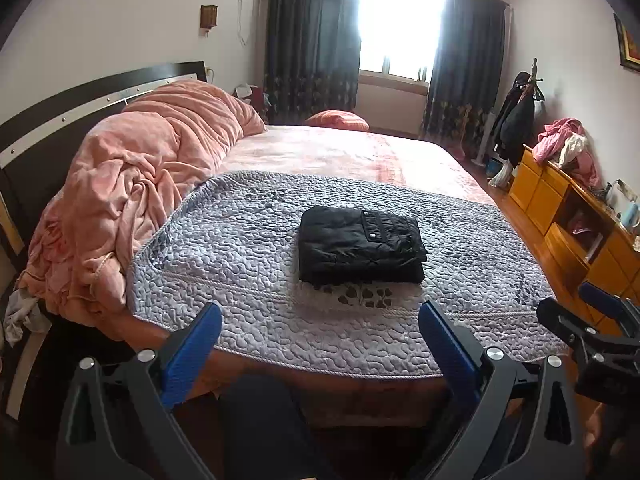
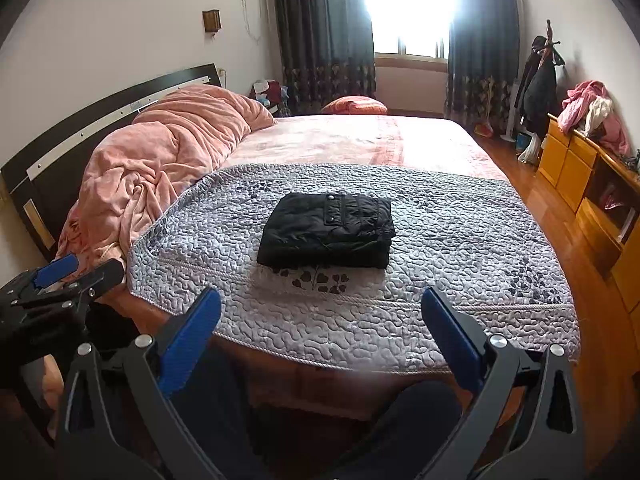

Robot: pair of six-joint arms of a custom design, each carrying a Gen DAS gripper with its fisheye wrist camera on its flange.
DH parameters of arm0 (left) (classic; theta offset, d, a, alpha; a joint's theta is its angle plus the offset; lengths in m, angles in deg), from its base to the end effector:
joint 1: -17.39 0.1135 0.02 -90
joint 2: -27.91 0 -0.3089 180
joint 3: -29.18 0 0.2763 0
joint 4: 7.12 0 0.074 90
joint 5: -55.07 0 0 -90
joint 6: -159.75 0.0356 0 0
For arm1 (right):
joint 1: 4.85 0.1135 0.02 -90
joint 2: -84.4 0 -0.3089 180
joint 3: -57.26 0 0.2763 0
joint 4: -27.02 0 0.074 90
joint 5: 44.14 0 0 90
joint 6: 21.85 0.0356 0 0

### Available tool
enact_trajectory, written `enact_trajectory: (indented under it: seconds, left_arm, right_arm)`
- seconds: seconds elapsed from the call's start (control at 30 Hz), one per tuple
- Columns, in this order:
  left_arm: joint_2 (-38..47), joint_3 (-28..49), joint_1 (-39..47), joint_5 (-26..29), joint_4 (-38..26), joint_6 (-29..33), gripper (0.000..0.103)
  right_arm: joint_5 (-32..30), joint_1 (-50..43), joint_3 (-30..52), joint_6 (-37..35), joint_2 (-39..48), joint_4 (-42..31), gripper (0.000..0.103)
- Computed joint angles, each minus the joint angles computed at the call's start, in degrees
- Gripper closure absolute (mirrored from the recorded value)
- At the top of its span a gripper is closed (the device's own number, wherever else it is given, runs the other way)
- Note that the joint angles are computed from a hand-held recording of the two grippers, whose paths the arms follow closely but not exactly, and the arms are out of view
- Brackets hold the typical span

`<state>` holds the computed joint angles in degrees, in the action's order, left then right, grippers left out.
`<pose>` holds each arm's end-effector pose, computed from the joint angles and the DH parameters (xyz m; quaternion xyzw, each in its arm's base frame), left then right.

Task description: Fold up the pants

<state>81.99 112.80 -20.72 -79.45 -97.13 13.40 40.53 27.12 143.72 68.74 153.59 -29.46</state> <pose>0.1162 -0.0595 0.4134 -0.2372 0.8683 0.0756 0.4291 0.2179 0.1399 0.4151 -0.2632 0.8634 0.1604 0.3994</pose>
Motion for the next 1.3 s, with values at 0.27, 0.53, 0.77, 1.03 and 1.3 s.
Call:
enact_trajectory:
  seconds: [0.27, 0.53, 0.77, 1.03, 1.3]
  left_arm:
    - [-2.38, -2.44, 8.03, 6.47, 5.85, 6.7, 0.004]
    - [-2.54, -3.36, 7.76, 4.68, 7.7, 8.79, 0.004]
    - [-1.26, -2.26, 5.26, 1.36, 6.38, 7.82, 0.004]
    - [-0.74, -1.28, 3.47, -0.31, 4.9, 6.22, 0.004]
    - [-0.38, -0.91, 2.31, -1.63, 3.51, 4.83, 0.004]
  right_arm:
    - [-0.45, -0.23, 0.01, 0.71, 1.3, 0.82, 0.003]
    - [-0.64, -0.13, -0.09, 1.48, 2.05, 1.03, 0.003]
    - [-0.68, -0.12, 0.03, 1.87, 2.38, 1.45, 0.003]
    - [-1.08, -0.39, -0.27, 1.93, 2.28, 1.82, 0.003]
    - [-1.14, -0.49, -0.13, 1.86, 2.4, 1.71, 0.003]
